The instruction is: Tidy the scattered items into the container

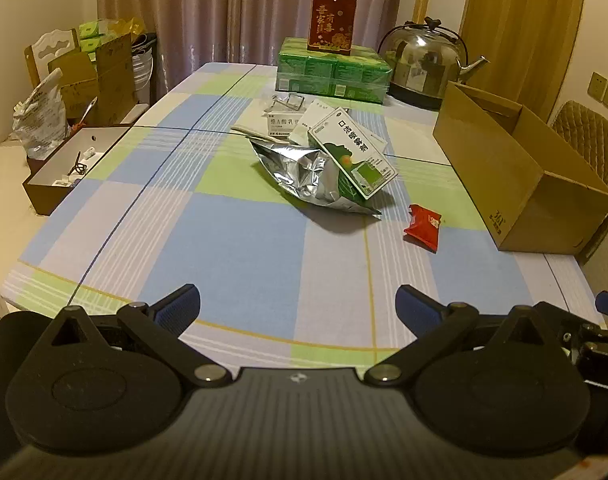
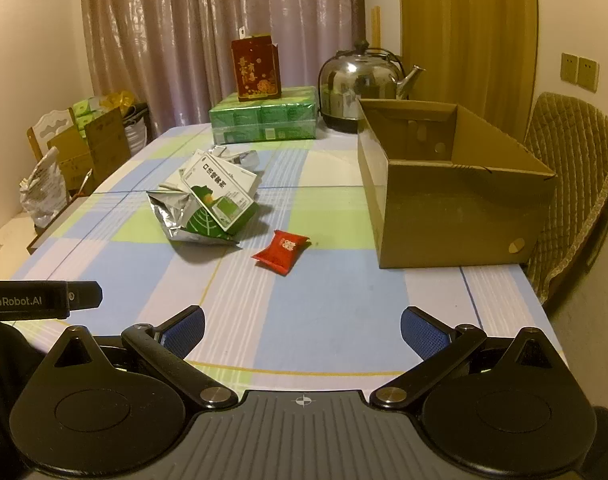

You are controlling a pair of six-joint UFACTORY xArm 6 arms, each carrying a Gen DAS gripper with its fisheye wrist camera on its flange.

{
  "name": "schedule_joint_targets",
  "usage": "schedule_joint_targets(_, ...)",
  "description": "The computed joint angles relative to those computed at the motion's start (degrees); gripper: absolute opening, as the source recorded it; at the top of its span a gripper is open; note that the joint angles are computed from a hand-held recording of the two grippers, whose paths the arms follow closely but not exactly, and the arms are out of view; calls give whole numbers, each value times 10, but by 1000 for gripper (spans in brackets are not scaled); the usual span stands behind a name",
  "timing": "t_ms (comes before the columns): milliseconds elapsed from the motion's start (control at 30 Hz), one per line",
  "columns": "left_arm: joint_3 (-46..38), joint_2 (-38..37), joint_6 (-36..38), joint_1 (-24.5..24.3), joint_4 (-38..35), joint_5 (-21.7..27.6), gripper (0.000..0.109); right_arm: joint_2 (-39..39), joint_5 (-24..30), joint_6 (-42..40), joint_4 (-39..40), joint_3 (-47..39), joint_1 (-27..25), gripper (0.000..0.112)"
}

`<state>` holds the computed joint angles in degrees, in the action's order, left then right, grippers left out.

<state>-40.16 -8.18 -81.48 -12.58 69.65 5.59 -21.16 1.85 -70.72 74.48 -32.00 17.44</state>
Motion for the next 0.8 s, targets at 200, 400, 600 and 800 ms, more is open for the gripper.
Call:
schedule_joint_targets(200,-2,2,-4,-3,2,5,102,1,1,8,-6,2,0,101)
schedule_joint_targets(400,-1,7,7,-5,-16,7,102,1,2,11,-9,3,-1,101)
schedule_joint_targets(600,2,5,13,-4,-24,5,102,3,5,21,-21,5,-4,101)
schedule_joint_targets(800,3,5,17,-5,-33,4,102,5,6,43,-41,7,-5,101)
